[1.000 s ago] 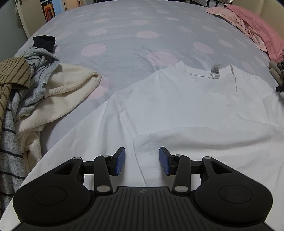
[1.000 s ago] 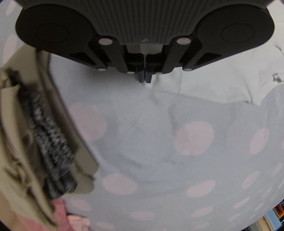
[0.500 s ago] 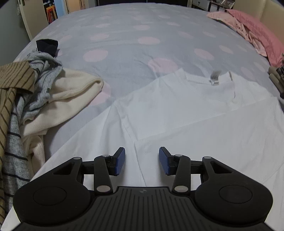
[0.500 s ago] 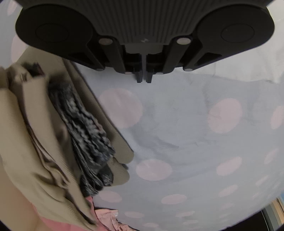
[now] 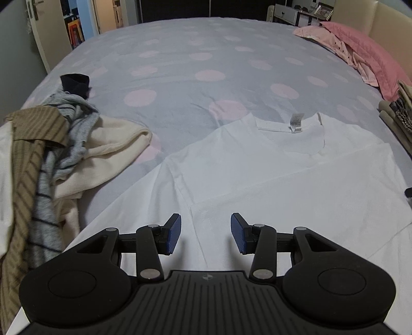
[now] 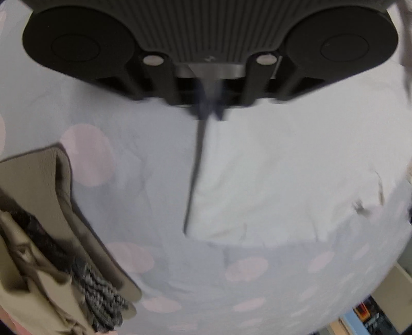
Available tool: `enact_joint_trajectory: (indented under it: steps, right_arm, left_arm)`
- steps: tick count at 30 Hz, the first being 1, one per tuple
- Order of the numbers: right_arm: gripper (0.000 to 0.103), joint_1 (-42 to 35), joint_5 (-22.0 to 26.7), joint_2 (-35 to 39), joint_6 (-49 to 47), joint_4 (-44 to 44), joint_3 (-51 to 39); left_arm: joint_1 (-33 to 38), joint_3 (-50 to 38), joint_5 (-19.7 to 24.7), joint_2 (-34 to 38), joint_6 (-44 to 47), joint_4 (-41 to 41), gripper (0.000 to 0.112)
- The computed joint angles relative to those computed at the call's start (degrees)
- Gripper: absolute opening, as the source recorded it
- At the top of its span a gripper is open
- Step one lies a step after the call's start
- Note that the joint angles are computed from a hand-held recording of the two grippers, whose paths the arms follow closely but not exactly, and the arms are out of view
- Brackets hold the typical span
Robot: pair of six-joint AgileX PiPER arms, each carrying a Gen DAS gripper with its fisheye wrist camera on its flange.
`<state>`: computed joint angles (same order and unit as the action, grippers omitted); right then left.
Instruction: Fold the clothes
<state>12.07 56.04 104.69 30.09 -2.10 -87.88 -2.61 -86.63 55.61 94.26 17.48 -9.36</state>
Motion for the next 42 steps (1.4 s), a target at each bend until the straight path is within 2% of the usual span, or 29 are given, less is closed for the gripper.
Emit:
enact_joint_trajectory:
  steps: [2, 6, 8, 9, 11, 13, 15, 20, 24, 29, 38, 39, 40, 41, 42]
  right_arm:
    - [0.001, -0.3, -1.3, 0.1, 1.6, -1.1, 1.1]
    - [0.000, -0.7, -0.8, 0.7, 5.6, -2.4, 0.4]
    - [0.000, 2.0, 4.2, 1.1, 10.7, -7.8, -0.5]
    - [0.001, 2.0, 4.1, 0.2, 11.7, -8.0, 0.3]
    - [0.006, 1.8, 3.7, -2.0, 13.5, -7.9, 2.0]
    - [0.007, 2.6, 3.1, -4.8, 14.8, -8.8, 3.7]
    - [0.028, 3.5, 4.6, -6.6, 15.2, -8.3, 3.8]
    - [0.030, 7.6, 5.2, -11.8, 14.3, -7.7, 6.4]
    - [0.038, 15.8, 4.3, -15.4, 20.8, -14.4, 10.4]
    - [0.039, 21.5, 4.2, -17.4, 22.8, -17.7, 12.1]
    - [0.044, 28.5, 3.5, -19.3, 24.1, -20.4, 13.1]
    - [0.044, 28.8, 3.7, -19.4, 24.1, -20.5, 13.2]
    - [0.044, 29.0, 3.9, -19.7, 24.4, -20.5, 13.4]
    - [0.044, 29.0, 4.1, -19.7, 24.5, -20.4, 13.5]
    - [0.044, 28.8, 5.0, -19.6, 24.6, -20.2, 13.1]
  left_arm:
    - [0.6, 0.8, 0.2, -1.7, 0.6, -0.2, 0.040]
    - [2.5, 2.2, 0.6, -4.9, 1.4, -0.5, 0.040]
    - [3.9, 2.8, 1.1, -6.3, 1.6, -0.9, 0.041]
    - [4.6, 3.1, 1.4, -7.0, 1.5, -0.7, 0.041]
    - [6.3, 3.9, 1.7, -8.5, 2.1, -0.8, 0.041]
    - [8.2, 5.1, 1.6, -9.9, 3.7, -0.9, 0.041]
    - [10.0, 6.0, 1.5, -10.9, 4.3, 0.0, 0.041]
    - [16.4, 5.9, 2.8, -12.8, 6.8, -0.1, 0.041]
    - [22.4, 4.9, 5.2, -14.2, 9.8, -1.6, 0.045]
    - [27.8, 4.8, 7.6, -16.2, 9.9, 0.0, 0.046]
    - [37.9, 11.3, 7.0, -22.0, 21.1, -1.9, 0.049]
    - [39.0, 11.7, 7.1, -22.2, 22.2, -2.4, 0.047]
    - [40.3, 11.1, 8.5, -21.8, 22.5, -3.6, 0.035]
    - [41.2, 10.1, 10.3, -21.2, 21.9, -4.6, 0.016]
    - [41.8, 8.9, 12.1, -20.6, 21.1, -5.6, 0.012]
